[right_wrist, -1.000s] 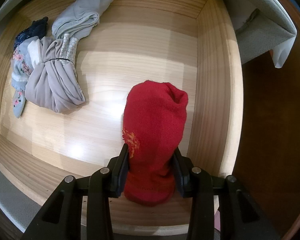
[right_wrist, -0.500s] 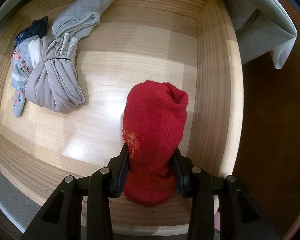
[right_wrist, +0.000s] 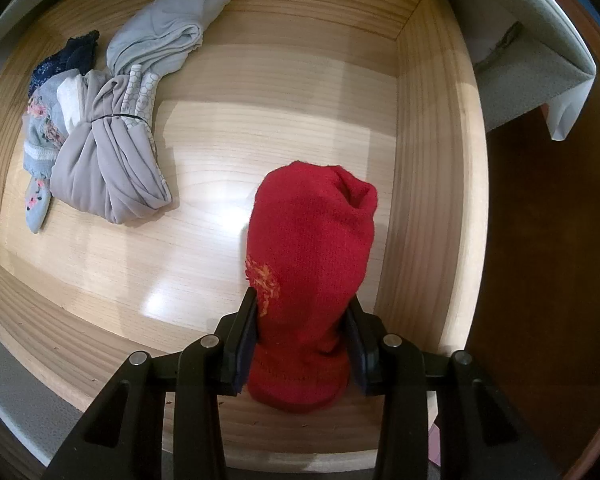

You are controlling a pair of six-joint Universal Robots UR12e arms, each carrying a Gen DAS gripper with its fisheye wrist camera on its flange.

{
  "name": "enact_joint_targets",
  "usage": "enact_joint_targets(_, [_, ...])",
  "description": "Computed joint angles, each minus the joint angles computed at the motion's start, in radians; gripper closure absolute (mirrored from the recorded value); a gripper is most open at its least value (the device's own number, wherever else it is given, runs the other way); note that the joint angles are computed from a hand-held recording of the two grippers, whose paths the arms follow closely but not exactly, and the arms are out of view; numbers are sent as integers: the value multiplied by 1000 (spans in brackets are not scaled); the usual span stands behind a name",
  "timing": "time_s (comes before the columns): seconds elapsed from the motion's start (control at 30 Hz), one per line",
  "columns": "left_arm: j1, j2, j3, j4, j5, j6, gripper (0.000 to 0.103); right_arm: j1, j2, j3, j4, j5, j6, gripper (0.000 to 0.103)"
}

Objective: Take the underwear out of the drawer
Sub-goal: 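Lift the white sock with the left tool up over the white box, then lower the white sock into the box and open the left tool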

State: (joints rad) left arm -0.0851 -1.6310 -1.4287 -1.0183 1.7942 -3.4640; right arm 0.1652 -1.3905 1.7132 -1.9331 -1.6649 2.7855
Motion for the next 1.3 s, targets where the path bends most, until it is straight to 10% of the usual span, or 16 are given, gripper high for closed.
enact_joint_targets(0.7, [0,-227,237,-105,-15,50,52,-3,-1,-2,-1,5,4,66])
enact_joint_targets(1.3, [15,-234,229,-157,-50,14,45,-7,0,0,-6,7,1,66])
